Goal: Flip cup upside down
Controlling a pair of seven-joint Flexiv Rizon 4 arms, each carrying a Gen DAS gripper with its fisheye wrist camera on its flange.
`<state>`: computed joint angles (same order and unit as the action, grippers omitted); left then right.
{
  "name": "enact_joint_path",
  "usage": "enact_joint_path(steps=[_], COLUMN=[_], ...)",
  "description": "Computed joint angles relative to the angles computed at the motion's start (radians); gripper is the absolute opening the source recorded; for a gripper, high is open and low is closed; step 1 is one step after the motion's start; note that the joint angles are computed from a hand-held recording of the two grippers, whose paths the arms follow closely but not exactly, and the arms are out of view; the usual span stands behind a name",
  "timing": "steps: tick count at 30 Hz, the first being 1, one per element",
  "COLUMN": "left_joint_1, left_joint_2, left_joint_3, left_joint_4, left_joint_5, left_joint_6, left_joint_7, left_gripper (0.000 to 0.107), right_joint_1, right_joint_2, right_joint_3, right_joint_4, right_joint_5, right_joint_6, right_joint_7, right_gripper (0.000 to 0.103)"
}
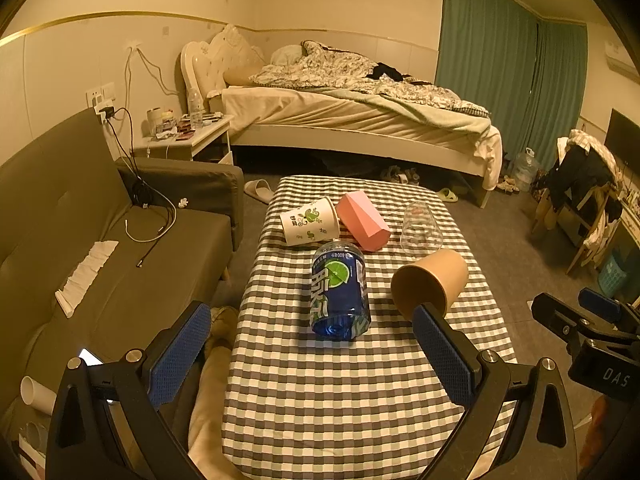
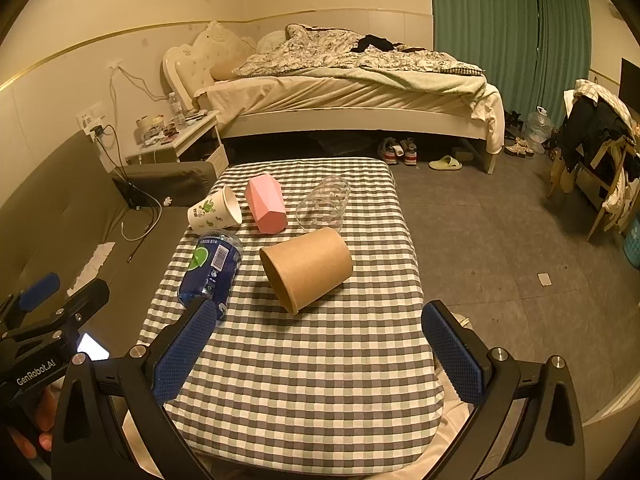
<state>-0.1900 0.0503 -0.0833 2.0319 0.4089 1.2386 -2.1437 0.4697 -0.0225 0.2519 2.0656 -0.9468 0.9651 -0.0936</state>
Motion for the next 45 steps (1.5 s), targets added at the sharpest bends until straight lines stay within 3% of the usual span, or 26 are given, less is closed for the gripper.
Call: enact_joint_path(steps=[26, 37, 45], left_joint_1=[-0.007, -0.029, -0.045], left_joint_2=[-0.032, -0.150, -0.240], left_joint_3=[0.002, 0.034, 0.082], left_joint_4=[-0.040, -0.158, -0.223], left_joint_5=[-0.020, -0.075, -0.098], left_joint_6=[-0.063, -0.105, -0.129], left_joint_7=[0.012, 0.059, 0.083], left_gripper=[0.103, 0.103, 0.103], right_joint_1=[-0.005, -0.003, 0.010], right_joint_2=[-0.023, -0.083, -0.267], right_joint_3=[-0.013, -0.036, -0.069], right_joint_4=[-0.004, -0.102, -0.288], right_joint_5=[0.036, 0.202, 0.419], right_joint_6=[0.022, -0.051, -0.078], right_joint_7=[-0.007, -0.091, -0.184], right_gripper=[0.103, 0.103, 0.103])
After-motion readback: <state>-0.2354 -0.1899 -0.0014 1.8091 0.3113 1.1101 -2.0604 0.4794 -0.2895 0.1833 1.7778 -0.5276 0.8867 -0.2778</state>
